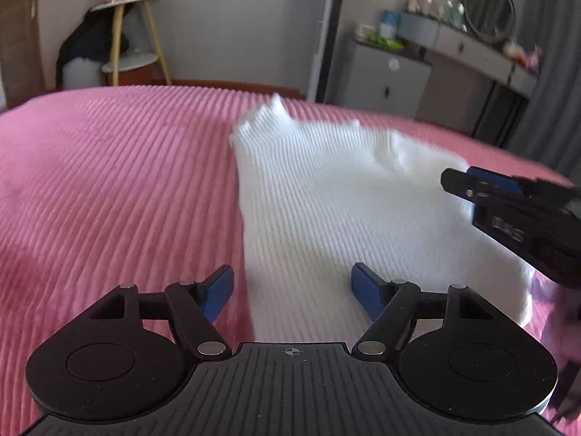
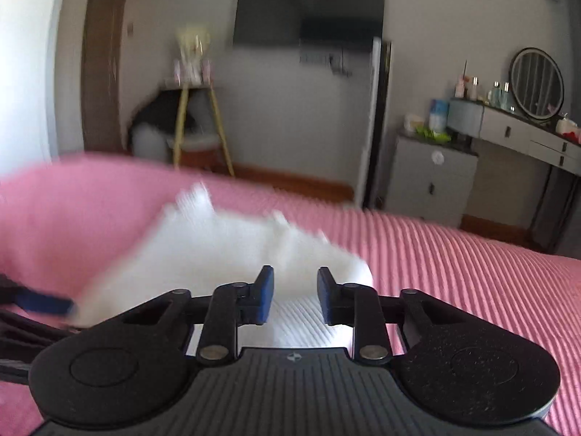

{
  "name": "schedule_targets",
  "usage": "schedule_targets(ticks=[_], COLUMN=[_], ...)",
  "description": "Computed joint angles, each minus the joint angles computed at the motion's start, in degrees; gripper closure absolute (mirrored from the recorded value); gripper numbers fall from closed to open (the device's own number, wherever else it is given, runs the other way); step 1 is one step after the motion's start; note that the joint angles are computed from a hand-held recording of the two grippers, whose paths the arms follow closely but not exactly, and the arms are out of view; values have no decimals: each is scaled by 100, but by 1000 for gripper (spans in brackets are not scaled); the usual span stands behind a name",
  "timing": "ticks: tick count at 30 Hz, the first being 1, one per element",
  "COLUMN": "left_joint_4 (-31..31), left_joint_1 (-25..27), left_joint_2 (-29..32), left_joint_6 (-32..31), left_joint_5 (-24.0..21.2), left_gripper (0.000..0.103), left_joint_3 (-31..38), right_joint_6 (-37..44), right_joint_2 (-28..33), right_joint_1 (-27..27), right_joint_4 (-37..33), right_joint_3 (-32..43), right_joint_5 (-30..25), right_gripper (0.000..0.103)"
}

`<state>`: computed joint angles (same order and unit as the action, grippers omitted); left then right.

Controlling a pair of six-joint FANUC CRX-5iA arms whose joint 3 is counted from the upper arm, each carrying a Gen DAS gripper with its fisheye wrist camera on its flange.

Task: Fold small clothes
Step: 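Lay the folded dress flat and smooth it with both grippers, then release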

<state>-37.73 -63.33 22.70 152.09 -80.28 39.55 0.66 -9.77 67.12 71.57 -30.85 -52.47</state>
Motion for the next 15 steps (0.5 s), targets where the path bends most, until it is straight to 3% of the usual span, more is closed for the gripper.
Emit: schedule_targets(ticks=[2,5,8,11,15], left_joint_4=[-185,-373,-255,-136,-343], left_joint_1=[-83,-133,-60,-83,-371], left_joint_2=[-58,-113,-196,-210,-426], left_joint_6=[-1,180,382,406,404], left_joint_5=[180,398,469,187,32], left_gripper=[21,11,6,8,9], left_joint_3=[-248,-510,-606,-397,-534], right_joint_6=[271,-281,-412,-312,-932], right_joint_2=[46,-164,-247,-400,-902], right_joint_1=[-59,-313,-448,5,865], right_joint_4=[-159,336,33,-530,-462], right_joint_3=[-164,-704,-605,-338,-669], right_joint_5=[-41,393,660,22,-669], right_gripper=[81,81,81,81,81])
